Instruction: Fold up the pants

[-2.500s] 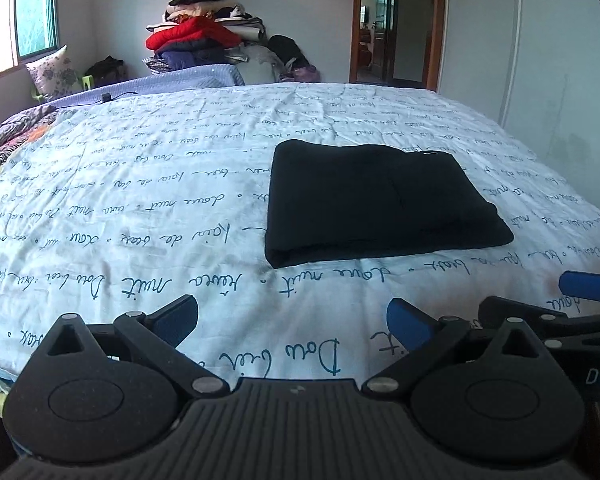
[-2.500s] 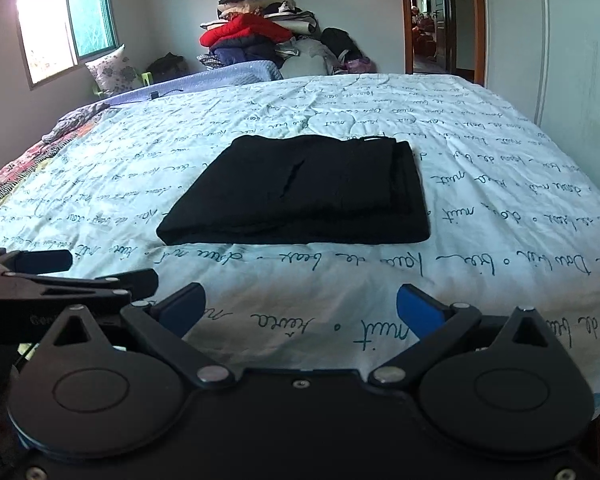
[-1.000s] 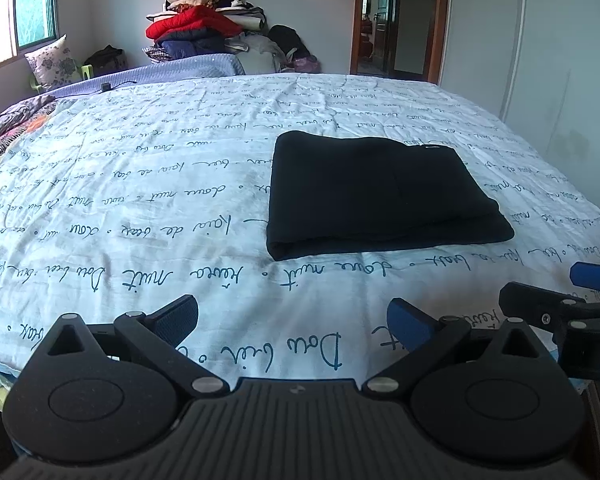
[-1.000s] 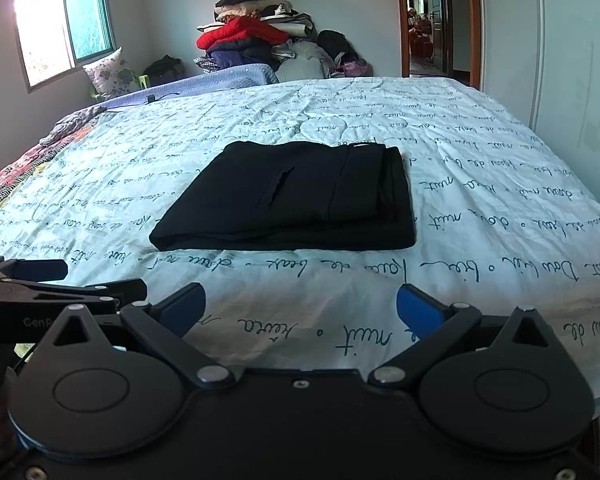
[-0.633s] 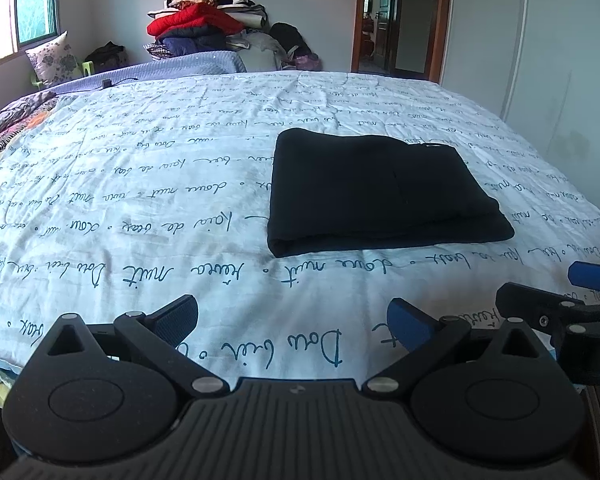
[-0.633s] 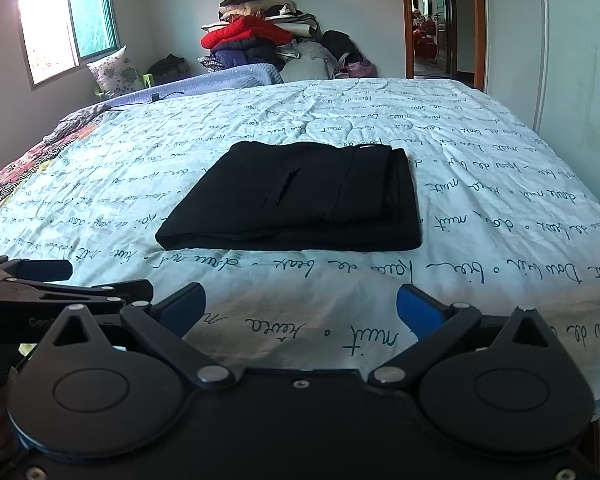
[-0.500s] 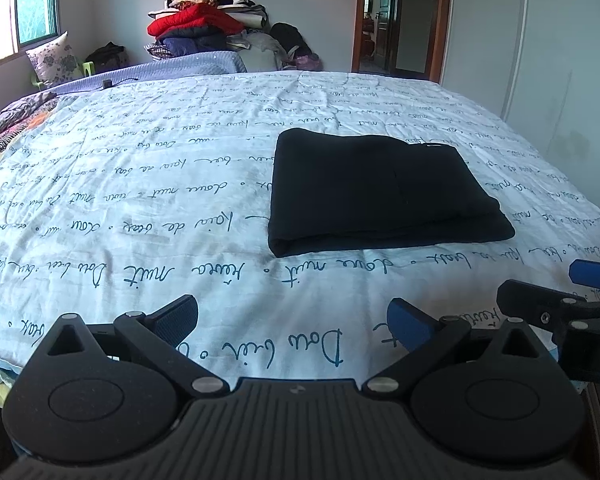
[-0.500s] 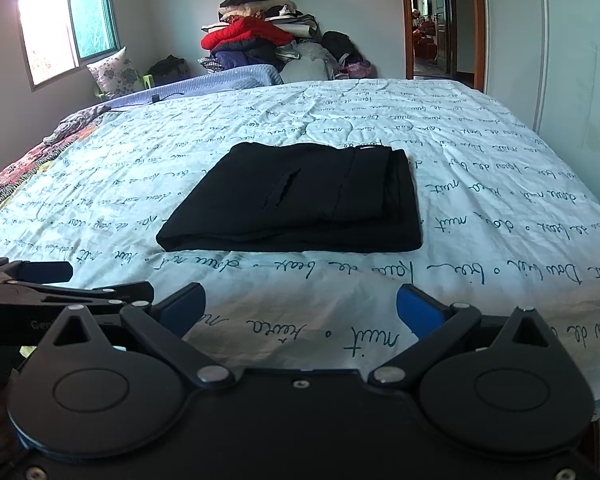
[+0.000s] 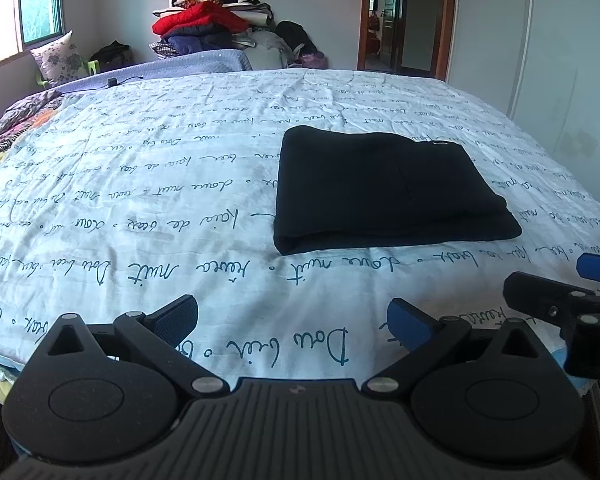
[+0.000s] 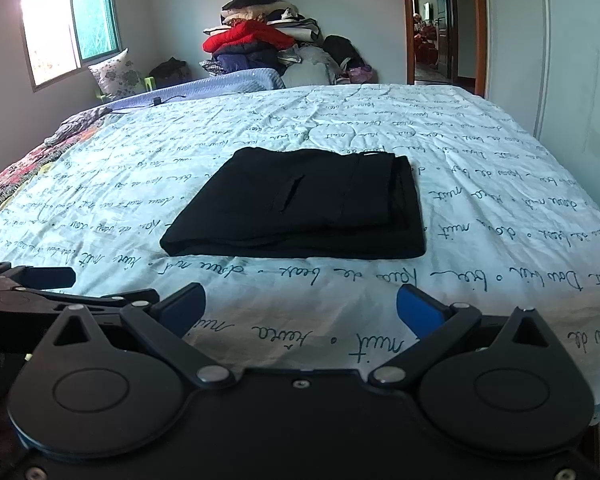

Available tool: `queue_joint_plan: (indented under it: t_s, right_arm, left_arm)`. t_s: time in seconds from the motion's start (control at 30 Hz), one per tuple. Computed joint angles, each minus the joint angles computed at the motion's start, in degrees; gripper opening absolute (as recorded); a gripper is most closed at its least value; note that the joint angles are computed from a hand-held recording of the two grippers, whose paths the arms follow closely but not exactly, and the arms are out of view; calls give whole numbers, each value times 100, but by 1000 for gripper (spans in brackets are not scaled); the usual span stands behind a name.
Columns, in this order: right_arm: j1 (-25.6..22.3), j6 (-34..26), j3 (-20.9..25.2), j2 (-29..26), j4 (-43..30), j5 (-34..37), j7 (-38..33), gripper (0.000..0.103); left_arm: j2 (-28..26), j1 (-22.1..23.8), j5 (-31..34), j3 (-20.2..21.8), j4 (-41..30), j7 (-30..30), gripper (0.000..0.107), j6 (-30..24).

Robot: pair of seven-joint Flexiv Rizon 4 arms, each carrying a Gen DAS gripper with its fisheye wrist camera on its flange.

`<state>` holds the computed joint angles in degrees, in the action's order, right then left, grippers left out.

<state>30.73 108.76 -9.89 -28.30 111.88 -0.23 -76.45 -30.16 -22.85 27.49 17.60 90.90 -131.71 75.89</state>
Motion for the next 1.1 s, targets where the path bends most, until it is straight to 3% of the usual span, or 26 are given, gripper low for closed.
queue_joint_plan:
  t_s: [0.27,0.93,1.1]
  right_arm:
    - [-101,-18,65,-2,-2,-20,45,103]
    - [-294,-53,304,-4,14,-233,76,103]
    - [-280,-65,273,1,16,-236,90,103]
  left_arm:
    - [-13,-143,213,178,-99,-296,103,-128]
    - [41,129,204,-176,-66,-103,103,-225]
    - [-5,-250,824,353,-147,-803,103,152]
